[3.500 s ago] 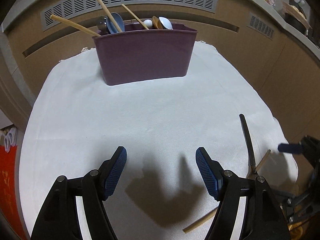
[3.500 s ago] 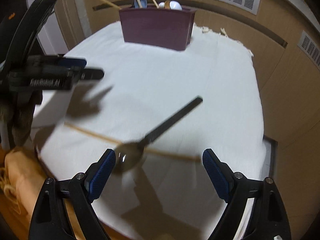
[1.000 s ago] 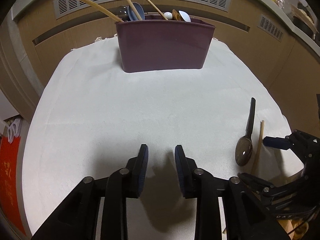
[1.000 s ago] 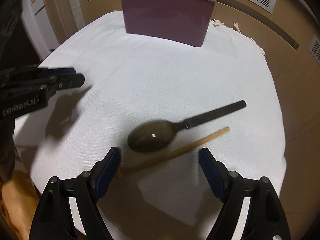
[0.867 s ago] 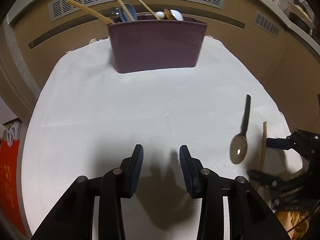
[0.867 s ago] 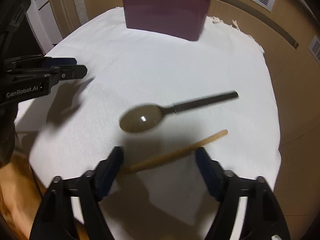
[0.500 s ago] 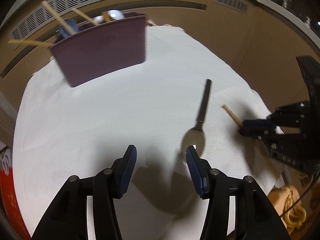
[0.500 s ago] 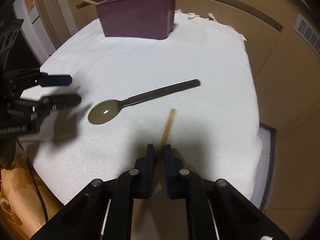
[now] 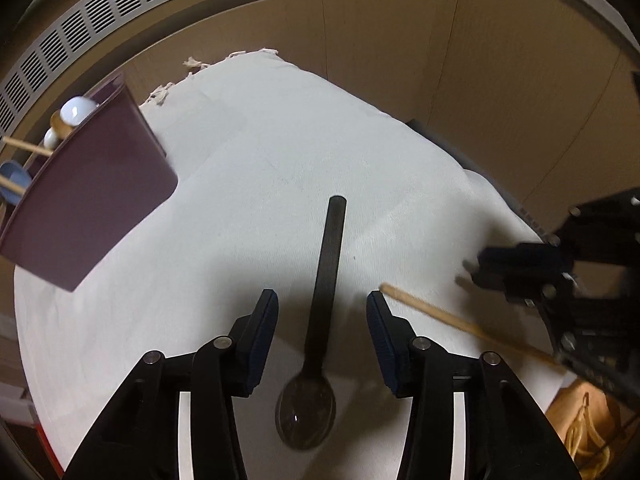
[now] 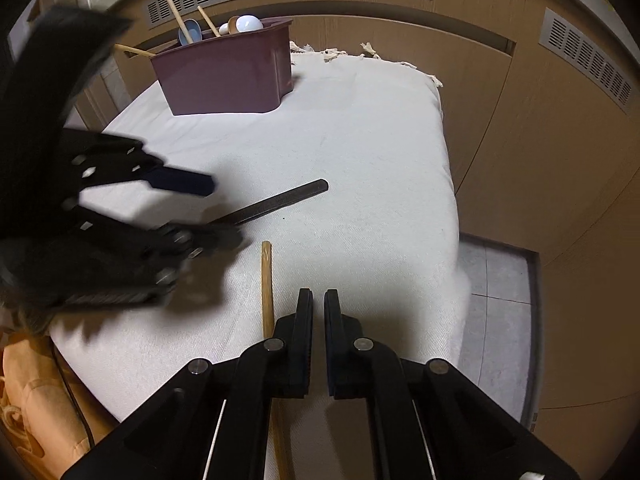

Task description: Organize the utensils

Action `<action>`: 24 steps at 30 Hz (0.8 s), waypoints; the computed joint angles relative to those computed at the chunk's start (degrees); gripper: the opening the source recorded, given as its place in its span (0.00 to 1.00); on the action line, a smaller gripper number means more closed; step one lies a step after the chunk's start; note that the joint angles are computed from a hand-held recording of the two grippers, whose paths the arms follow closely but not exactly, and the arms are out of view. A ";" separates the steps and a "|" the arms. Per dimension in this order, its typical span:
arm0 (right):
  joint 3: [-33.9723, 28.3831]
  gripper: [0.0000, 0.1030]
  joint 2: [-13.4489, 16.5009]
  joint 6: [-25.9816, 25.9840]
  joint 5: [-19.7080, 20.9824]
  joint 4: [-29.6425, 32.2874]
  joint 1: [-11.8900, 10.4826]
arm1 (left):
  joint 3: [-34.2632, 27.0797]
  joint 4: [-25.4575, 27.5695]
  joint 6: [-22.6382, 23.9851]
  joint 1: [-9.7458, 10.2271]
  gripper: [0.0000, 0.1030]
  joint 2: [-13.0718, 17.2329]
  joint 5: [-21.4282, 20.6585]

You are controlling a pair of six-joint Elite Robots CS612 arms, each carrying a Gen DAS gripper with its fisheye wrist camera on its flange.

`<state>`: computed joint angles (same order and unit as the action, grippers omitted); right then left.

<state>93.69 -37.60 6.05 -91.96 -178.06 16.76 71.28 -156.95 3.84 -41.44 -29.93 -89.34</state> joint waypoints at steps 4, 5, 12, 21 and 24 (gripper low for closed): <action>0.65 0.07 -0.17 -0.49 0.70 -1.08 -0.15 | -2.41 3.87 -0.72 -0.15 0.39 1.08 0.05; 0.78 0.09 -0.17 -0.43 0.77 -1.30 -0.10 | -2.88 4.83 -0.95 -0.12 0.39 1.30 -0.35; 0.62 0.26 -0.09 0.37 0.81 -0.97 -0.13 | -1.96 2.64 -1.18 -0.09 0.21 1.31 -1.39; 0.65 0.42 -0.36 -0.35 1.54 -0.98 0.29 | 5.92 -6.84 -7.98 1.80 0.13 -2.00 -3.58; -0.74 0.42 0.17 -0.95 1.50 1.22 0.73 | 9.29 -11.92 -10.17 2.46 0.13 -3.32 -1.35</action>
<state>92.95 -37.43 5.10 -90.46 -176.84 17.49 80.57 -168.88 -6.33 -38.98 -33.25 -90.69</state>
